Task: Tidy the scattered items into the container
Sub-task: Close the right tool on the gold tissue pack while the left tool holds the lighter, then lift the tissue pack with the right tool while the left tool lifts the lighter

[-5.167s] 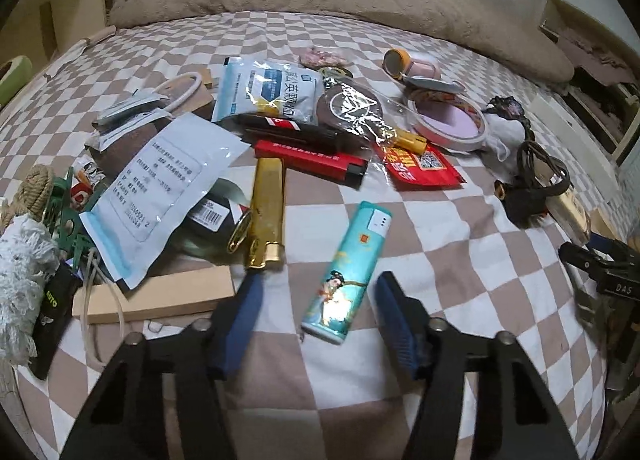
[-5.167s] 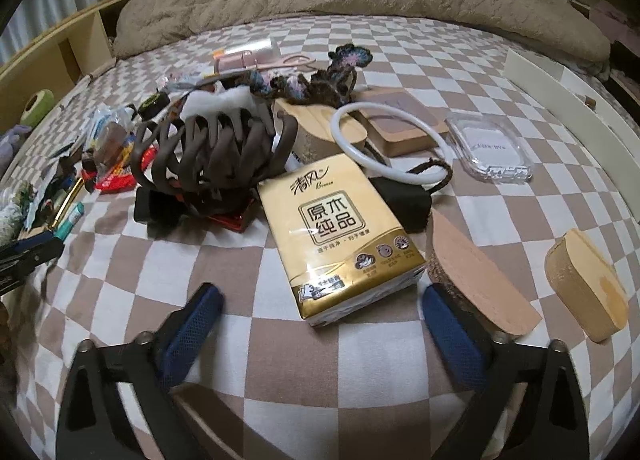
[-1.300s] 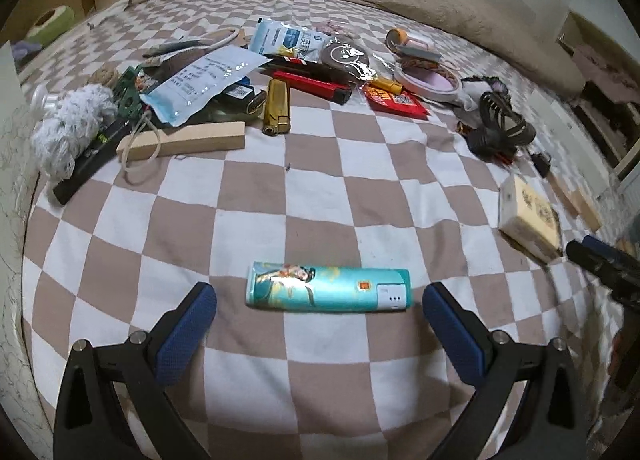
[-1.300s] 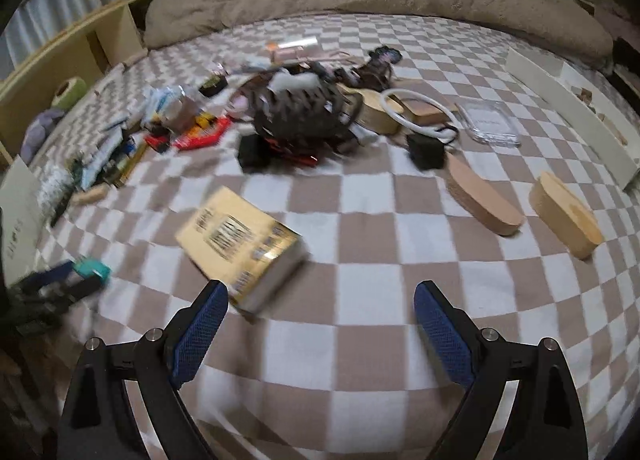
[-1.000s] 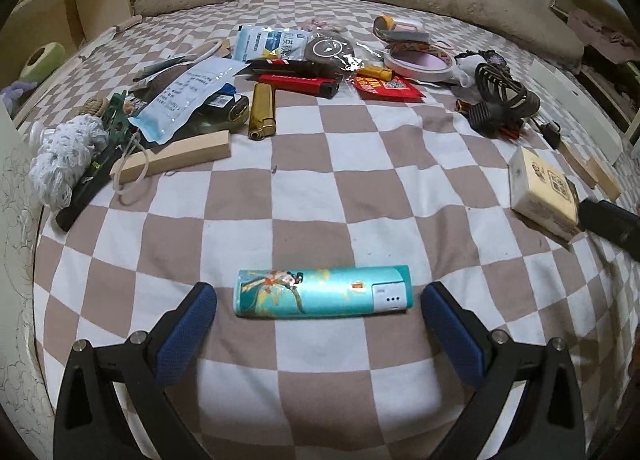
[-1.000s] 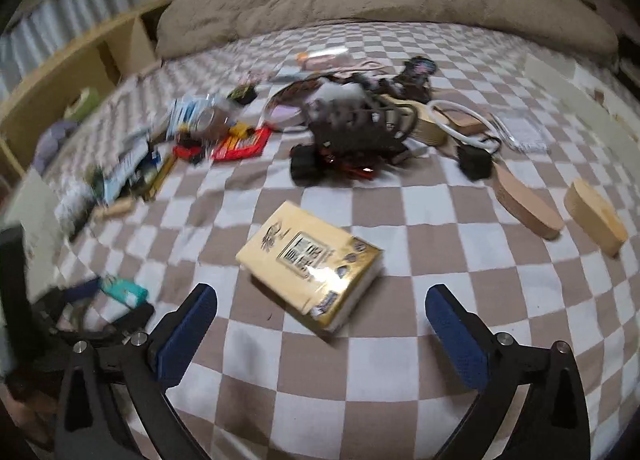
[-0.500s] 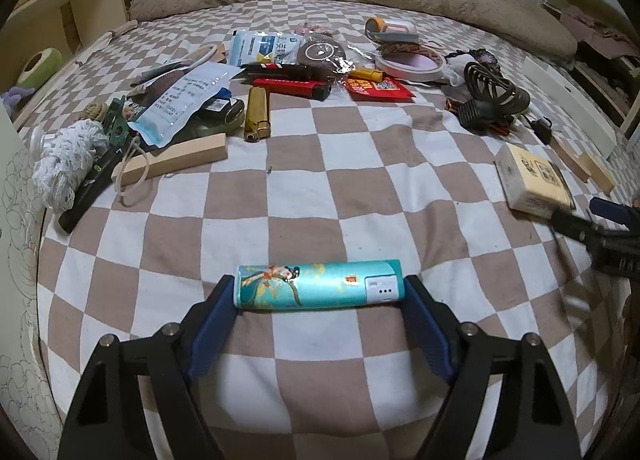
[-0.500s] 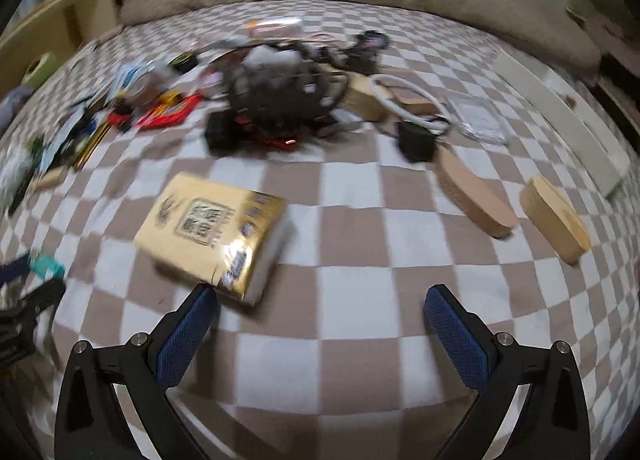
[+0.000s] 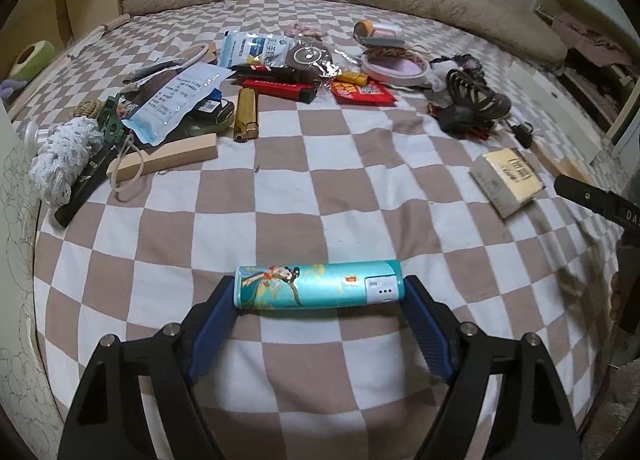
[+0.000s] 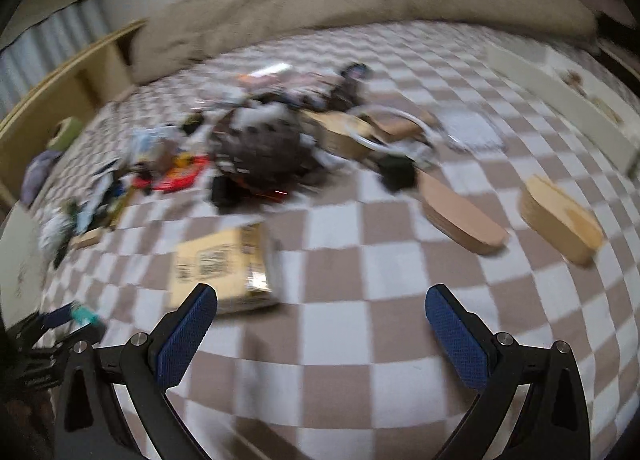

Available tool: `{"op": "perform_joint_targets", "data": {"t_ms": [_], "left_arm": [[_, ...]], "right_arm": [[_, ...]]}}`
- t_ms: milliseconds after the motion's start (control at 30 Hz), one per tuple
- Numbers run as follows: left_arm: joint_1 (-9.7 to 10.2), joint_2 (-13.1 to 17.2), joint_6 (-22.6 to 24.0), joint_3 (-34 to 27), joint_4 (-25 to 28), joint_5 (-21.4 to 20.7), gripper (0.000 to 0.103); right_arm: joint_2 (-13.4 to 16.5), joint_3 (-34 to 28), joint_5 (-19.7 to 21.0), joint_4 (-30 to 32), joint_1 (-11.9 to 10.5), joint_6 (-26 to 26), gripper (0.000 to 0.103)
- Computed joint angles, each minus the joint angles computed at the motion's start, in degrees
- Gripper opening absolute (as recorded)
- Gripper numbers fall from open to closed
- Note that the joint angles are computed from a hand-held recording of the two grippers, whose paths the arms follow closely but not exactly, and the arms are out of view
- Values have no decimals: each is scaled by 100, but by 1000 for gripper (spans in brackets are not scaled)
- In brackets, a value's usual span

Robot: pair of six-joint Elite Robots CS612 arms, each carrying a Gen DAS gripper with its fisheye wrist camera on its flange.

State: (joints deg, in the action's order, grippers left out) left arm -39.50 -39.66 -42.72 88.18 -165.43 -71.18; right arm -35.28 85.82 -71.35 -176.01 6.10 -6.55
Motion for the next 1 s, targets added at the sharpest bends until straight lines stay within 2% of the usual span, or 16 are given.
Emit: {"op": "perform_joint_targets", "data": {"t_ms": [100,167,333,433,500,600,633,667,700,800,1000], "left_arm": [[-1,-31,24,37,-53,-74,82],[0,-42,41,60,-122,-177,82],[-49,-56,218,68,-163,-120,82],[-52,-57,227,68,-157,-146,82],[-48,-60,239,74,-159,-188,82],[-49,-57,260,68,-136,-191,82],[-48,-53,265,61,-122,-188,82],[-46,-51,264,59,-111,-188,82],[-42,-49,261,58,-107,-196,82],[-28,-42,229,47,-75,-207,82],[-7,-57,183,69,-111,-181,82]], "right_arm": [[3,-22,142,-16,89,-339,103],[43,-96,119,39,162,-557,103],[137,-245,-45,225,332,-916,103],[197,-312,-274,230,415,-923,103],[245,-359,-420,163,440,-709,103],[274,-389,-367,152,425,-479,102],[276,-379,-338,127,423,-514,100],[269,-368,-329,147,428,-594,89],[261,-364,-342,194,438,-645,74],[223,-295,-228,200,437,-751,75],[92,-82,-295,193,485,-960,75]]}}
